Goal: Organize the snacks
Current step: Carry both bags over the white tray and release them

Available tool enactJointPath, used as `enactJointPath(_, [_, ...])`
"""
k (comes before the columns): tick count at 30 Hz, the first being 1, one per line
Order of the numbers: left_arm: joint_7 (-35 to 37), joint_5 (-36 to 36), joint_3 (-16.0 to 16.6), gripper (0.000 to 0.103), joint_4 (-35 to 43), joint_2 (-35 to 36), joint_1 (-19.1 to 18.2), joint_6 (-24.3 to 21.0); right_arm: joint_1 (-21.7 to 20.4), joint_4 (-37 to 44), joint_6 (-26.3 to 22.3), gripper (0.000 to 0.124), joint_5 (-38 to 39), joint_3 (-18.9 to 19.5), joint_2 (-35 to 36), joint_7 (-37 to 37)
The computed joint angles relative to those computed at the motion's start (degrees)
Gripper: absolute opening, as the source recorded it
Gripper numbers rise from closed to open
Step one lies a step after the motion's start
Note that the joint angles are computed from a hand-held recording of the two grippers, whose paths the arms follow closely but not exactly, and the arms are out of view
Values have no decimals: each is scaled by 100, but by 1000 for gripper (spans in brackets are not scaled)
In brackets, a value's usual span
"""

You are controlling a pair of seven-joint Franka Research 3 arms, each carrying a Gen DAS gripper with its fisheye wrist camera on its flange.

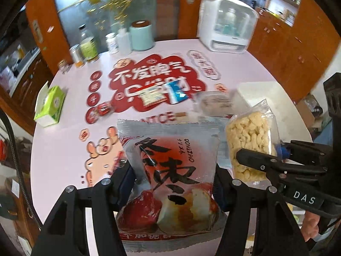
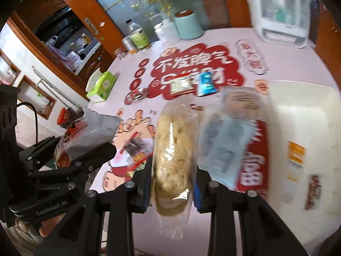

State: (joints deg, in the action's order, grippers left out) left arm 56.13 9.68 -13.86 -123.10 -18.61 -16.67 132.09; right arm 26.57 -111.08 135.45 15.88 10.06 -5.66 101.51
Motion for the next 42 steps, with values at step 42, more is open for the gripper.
enactJointPath(42, [-486, 2358, 425, 63, 7348, 5341, -2854, -2100, -2081, -1648, 643, 33, -1063, -521, -1763, 580])
